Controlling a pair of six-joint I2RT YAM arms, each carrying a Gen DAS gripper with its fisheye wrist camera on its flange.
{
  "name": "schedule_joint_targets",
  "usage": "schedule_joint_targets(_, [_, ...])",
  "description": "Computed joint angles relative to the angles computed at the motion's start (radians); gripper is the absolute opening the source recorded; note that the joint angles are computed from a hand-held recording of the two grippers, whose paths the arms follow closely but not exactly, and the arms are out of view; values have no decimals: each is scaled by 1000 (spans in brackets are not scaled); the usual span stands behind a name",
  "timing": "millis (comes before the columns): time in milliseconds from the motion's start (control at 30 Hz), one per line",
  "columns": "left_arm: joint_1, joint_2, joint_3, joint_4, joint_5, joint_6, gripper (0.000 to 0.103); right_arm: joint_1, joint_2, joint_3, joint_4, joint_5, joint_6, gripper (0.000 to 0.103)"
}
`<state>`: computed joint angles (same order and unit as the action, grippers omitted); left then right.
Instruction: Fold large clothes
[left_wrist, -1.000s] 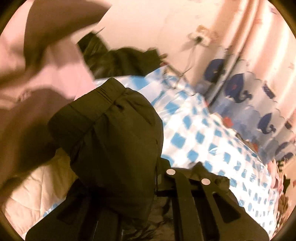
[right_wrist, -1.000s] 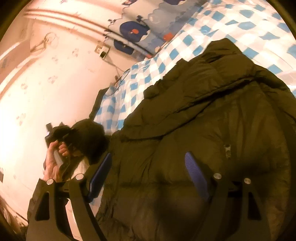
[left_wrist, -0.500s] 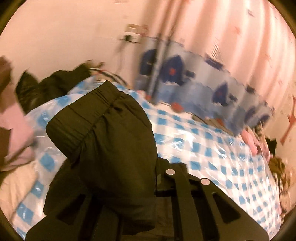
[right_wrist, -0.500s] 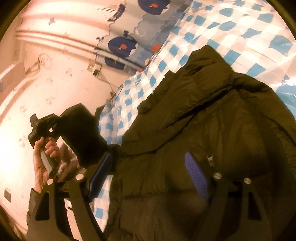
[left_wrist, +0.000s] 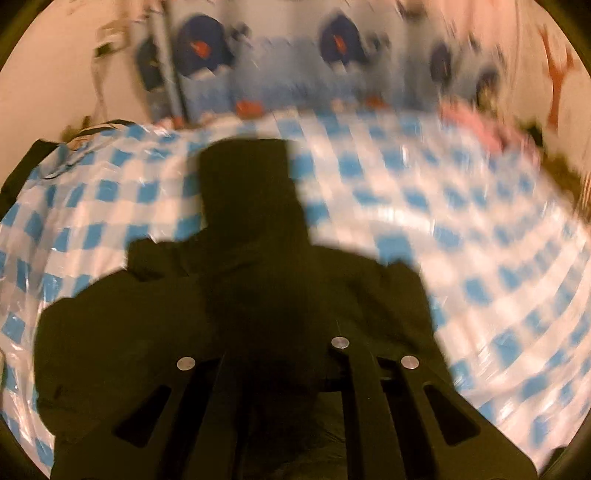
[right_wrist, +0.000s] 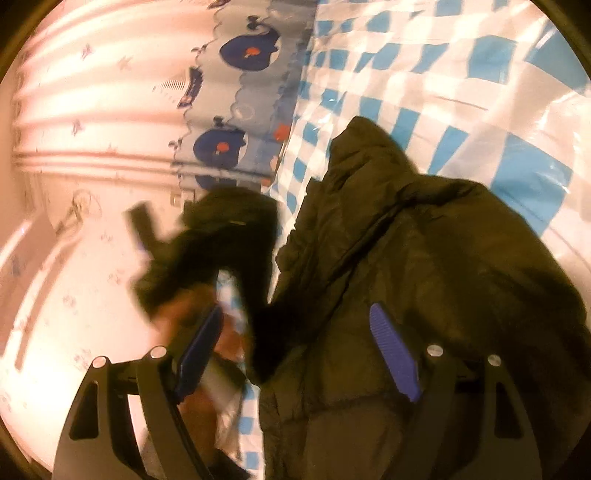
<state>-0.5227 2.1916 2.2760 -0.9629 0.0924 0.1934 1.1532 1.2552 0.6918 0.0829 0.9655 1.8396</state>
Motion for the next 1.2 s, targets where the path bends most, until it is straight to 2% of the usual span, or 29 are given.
schedule_joint_targets(33, [-13,1,-37,11,-20,13,5,6,-16,-16,4,16,16,79])
schedule_joint_targets(100, [-56,60,-21,-67,-66,48,6,11,-42,-43,11,33,33,79])
schedule_joint_targets(200, [-95,11,-141,-16,-125,89,18,21,-70,-71,25,61,55,79])
schedule_joint_targets(233, [-97,-3,-155,-13,-119,89,26,25,-77,-77,26,70,62,79])
schedule_joint_targets(300, [-87,-36,-172,-10,-68,75,35,28,-81,-86,42,79,69,79])
schedule_joint_targets(367, [-91,-30,-131,-18,-44,35,37,32,-82,-89,48,85,75,79])
schedule_joint_targets(500, [-87,-35,-92,5,28,-43,56,44,-82,-82,30,103,89,79])
schedule_joint_targets(533, [-89,-31,-92,10,49,-48,57,46,-82,-82,26,106,92,79])
schedule_joint_targets(600, [-105,7,-62,-27,66,-30,62,51,-81,-80,13,113,105,79])
schedule_joint_targets(700, [-131,126,63,-185,73,41,83,51,-80,-79,-4,113,126,82])
schedule_joint_targets(800, [-141,137,35,-179,39,87,83,47,-78,-76,-12,109,127,82])
schedule_joint_targets(833, [-133,135,39,-184,61,85,83,47,-81,-74,-20,111,126,82])
schedule_joint_targets(900, [-97,134,88,-239,162,68,83,50,-96,-63,-65,125,125,82])
schedule_joint_targets(967, [-32,81,107,-301,306,65,83,53,-114,-41,-141,143,128,82])
schedule_joint_targets(1067, [115,-65,65,-408,470,158,83,59,-150,-18,-242,160,121,82])
schedule_joint_targets(1100, [154,-91,64,-438,489,184,84,56,-169,-10,-269,144,95,82])
schedule_joint_targets(1200, [407,-182,64,-602,542,369,90,55,-211,39,-383,83,14,83])
